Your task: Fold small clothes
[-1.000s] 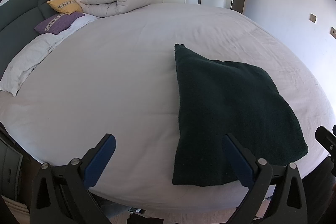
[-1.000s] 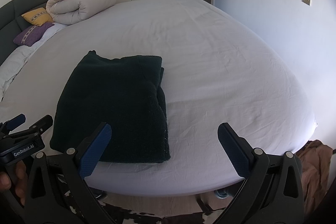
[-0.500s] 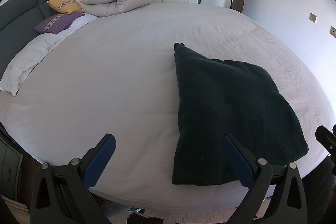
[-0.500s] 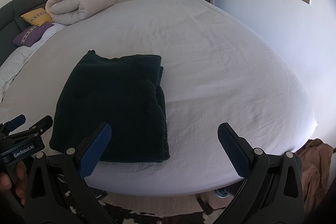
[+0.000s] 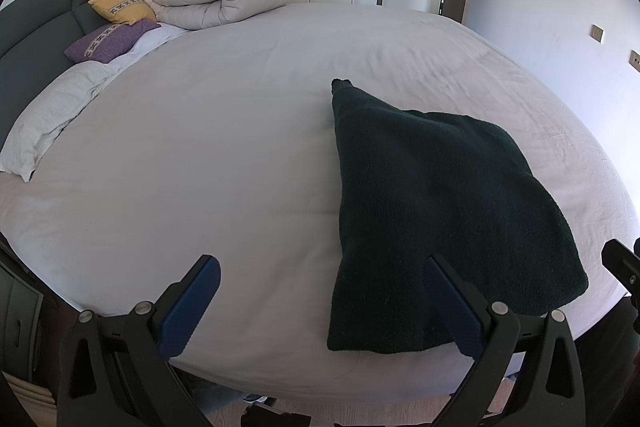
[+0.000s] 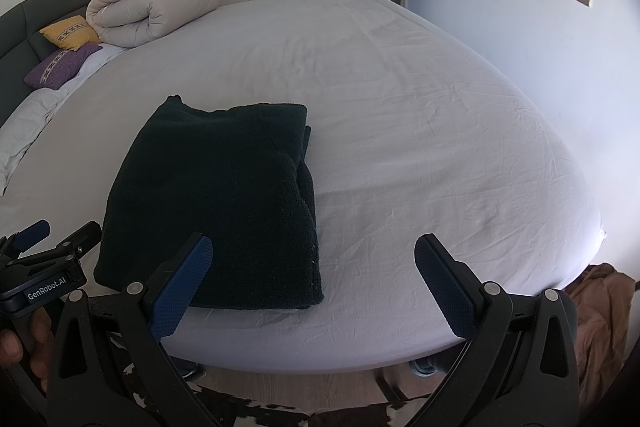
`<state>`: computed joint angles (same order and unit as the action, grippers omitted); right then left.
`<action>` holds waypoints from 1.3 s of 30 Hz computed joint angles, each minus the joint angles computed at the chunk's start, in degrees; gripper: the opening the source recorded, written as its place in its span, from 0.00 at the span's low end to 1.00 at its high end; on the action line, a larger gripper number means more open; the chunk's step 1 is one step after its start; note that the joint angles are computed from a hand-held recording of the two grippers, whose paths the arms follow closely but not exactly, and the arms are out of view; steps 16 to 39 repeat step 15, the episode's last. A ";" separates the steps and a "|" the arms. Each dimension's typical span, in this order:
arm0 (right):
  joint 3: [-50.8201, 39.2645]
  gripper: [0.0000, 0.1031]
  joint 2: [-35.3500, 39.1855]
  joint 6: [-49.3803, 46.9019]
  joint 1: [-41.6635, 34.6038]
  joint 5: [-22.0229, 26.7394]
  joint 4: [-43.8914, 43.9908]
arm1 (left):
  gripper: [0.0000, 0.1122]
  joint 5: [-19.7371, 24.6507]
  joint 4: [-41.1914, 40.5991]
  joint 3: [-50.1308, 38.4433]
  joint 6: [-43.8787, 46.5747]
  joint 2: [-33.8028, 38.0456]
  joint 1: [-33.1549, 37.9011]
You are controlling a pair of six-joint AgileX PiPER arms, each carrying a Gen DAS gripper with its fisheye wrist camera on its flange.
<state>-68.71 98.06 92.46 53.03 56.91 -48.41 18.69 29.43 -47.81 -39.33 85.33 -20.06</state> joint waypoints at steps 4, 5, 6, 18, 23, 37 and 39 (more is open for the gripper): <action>-0.05 1.00 0.05 0.14 0.04 0.04 0.04 | 0.92 0.10 -0.01 -0.04 0.01 -0.01 -0.06; -0.08 1.00 0.09 0.21 0.07 0.07 0.06 | 0.92 0.14 0.00 -0.05 -0.01 -0.02 -0.09; -0.10 1.00 0.12 0.28 0.08 0.09 0.09 | 0.92 0.02 0.01 0.06 0.04 0.01 -0.04; 0.33 1.00 -0.10 1.18 0.12 -0.11 0.07 | 0.92 -1.73 5.52 1.31 -4.37 -0.19 -0.05; 0.33 1.00 -0.10 1.18 0.12 -0.11 0.07 | 0.92 -1.73 5.52 1.31 -4.37 -0.19 -0.05; 0.33 1.00 -0.10 1.18 0.12 -0.11 0.07 | 0.92 -1.73 5.52 1.31 -4.37 -0.19 -0.05; 0.33 1.00 -0.10 1.18 0.12 -0.11 0.07 | 0.92 -1.73 5.52 1.31 -4.37 -0.19 -0.05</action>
